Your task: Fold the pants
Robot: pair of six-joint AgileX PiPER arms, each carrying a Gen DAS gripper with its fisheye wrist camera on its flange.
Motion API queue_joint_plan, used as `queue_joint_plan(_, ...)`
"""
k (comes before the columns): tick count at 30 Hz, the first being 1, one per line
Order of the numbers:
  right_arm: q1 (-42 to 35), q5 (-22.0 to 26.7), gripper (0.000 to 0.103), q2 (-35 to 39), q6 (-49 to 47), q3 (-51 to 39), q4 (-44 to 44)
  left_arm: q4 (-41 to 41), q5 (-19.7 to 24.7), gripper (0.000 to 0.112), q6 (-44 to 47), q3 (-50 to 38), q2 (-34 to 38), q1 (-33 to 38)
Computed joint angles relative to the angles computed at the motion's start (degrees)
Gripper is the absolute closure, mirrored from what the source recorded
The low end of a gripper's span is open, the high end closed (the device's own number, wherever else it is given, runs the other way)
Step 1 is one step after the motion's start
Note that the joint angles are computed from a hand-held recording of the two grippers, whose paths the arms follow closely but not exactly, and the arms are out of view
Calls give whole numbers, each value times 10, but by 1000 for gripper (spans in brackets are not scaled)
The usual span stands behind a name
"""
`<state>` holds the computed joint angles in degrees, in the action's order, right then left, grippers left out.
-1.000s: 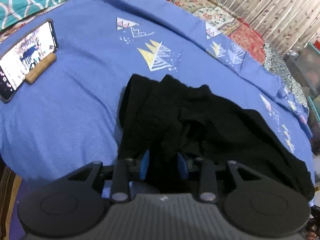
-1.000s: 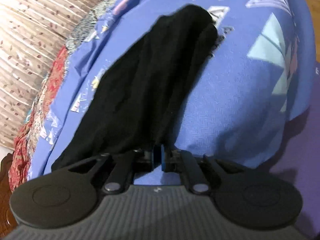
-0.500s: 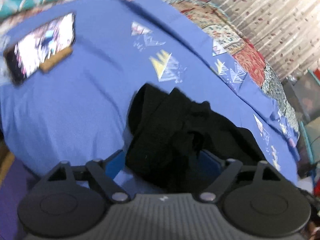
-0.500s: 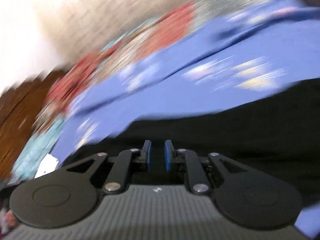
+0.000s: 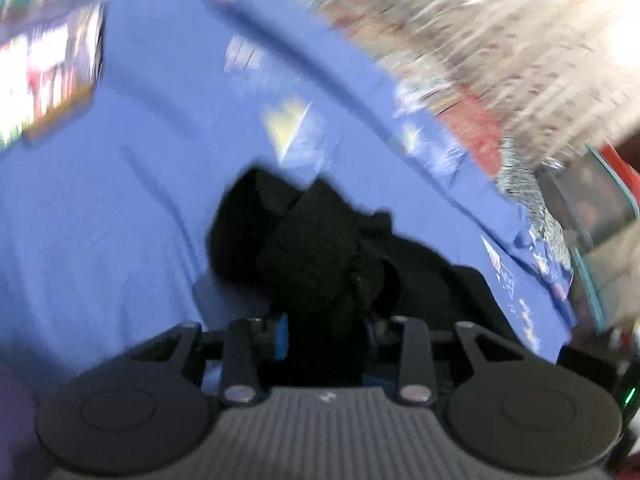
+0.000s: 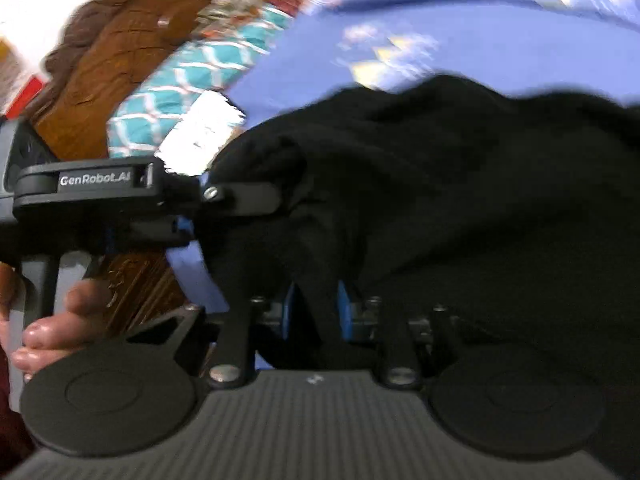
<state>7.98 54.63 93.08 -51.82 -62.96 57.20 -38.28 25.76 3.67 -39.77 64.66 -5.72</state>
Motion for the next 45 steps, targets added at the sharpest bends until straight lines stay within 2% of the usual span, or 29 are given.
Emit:
queue_joint_plan(2, 8, 9, 75, 3, -6, -8, 15, 21, -15, 80, 6, 29, -25, 9)
queue_joint_plan(4, 23, -6, 75, 15, 8, -15, -6, -5, 19, 72, 25, 45, -3, 52)
queue_joint_plan(7, 18, -10, 75, 31, 10, -16, 1, -113, 63, 66, 132, 78, -15, 116)
queue_joint_plan(8, 14, -1, 73, 31, 17, -22, 1, -110, 75, 64, 136, 78, -32, 125)
queue_joint_plan(10, -4, 23, 61, 19, 14, -29, 20, -114, 96, 57, 154, 75, -76, 153)
queue_joint_plan(12, -42, 24, 61, -17, -25, 0, 52, -155, 135, 54, 219, 60, -102, 213)
queue_joint_plan(14, -67, 10, 61, -29, -22, 12, 57, -166, 140, 54, 244, 24, -93, 233)
queue_joint_plan(18, -120, -8, 60, -36, 16, 70, 54, -88, 83, 55, 203, -91, 6, 158)
queue_joint_plan(20, -137, -8, 64, -32, 31, 95, 62, -40, 74, 54, 187, -166, 83, 112)
queue_joint_plan(22, -177, 27, 66, -31, 21, 114, 93, 17, 100, 54, 144, -243, 164, 87)
queue_joint_plan(24, -168, 23, 66, -29, 30, 111, 99, 55, 143, 54, 104, -315, 242, 72)
queue_joint_plan(26, -158, 13, 65, -33, 27, 112, 93, 67, 210, 58, 79, -376, 308, 71)
queue_joint_plan(27, -166, 18, 65, -36, 23, 111, 86, 58, 241, 63, 74, -399, 337, 76)
queue_joint_plan(28, -178, 28, 65, -38, 19, 110, 79, 47, 260, 82, 67, -414, 356, 78)
queue_joint_plan(29, -169, 22, 65, -37, 20, 110, 84, 33, 268, 93, 70, -413, 365, 82)
queue_joint_plan(30, -182, 31, 66, -36, 20, 108, 80, 19, 256, 98, 71, -389, 354, 82)
queue_joint_plan(31, -182, 33, 66, -31, 18, 107, 85, 16, 221, 100, 69, -360, 332, 79)
queue_joint_plan(33, -224, 62, 66, -25, -2, 105, 75, 51, 125, 101, 34, -295, 271, 68)
queue_joint_plan(35, -239, 75, 66, -20, -16, 103, 74, 22, 52, 102, 21, -233, 218, 91)
queue_joint_plan(36, -258, 88, 66, -16, -24, 102, 67, 16, 42, 102, 10, -219, 210, 104)
queue_joint_plan(39, -271, 99, 66, -10, -30, 99, 63, 64, 15, 99, -44, -190, 220, 103)
queue_joint_plan(41, -299, 118, 66, -10, -48, 101, 50, 114, 1, 89, -83, -176, 218, 84)
queue_joint_plan(42, -303, 122, 65, -10, -52, 100, 47, 126, 10, 85, -97, -179, 212, 81)
queue_joint_plan(43, -306, 125, 64, -11, -54, 99, 45, 126, 24, 73, -102, -181, 199, 82)
queue_joint_plan(45, -306, 126, 63, -18, -53, 100, 47, 118, 26, 64, -92, -173, 159, 86)
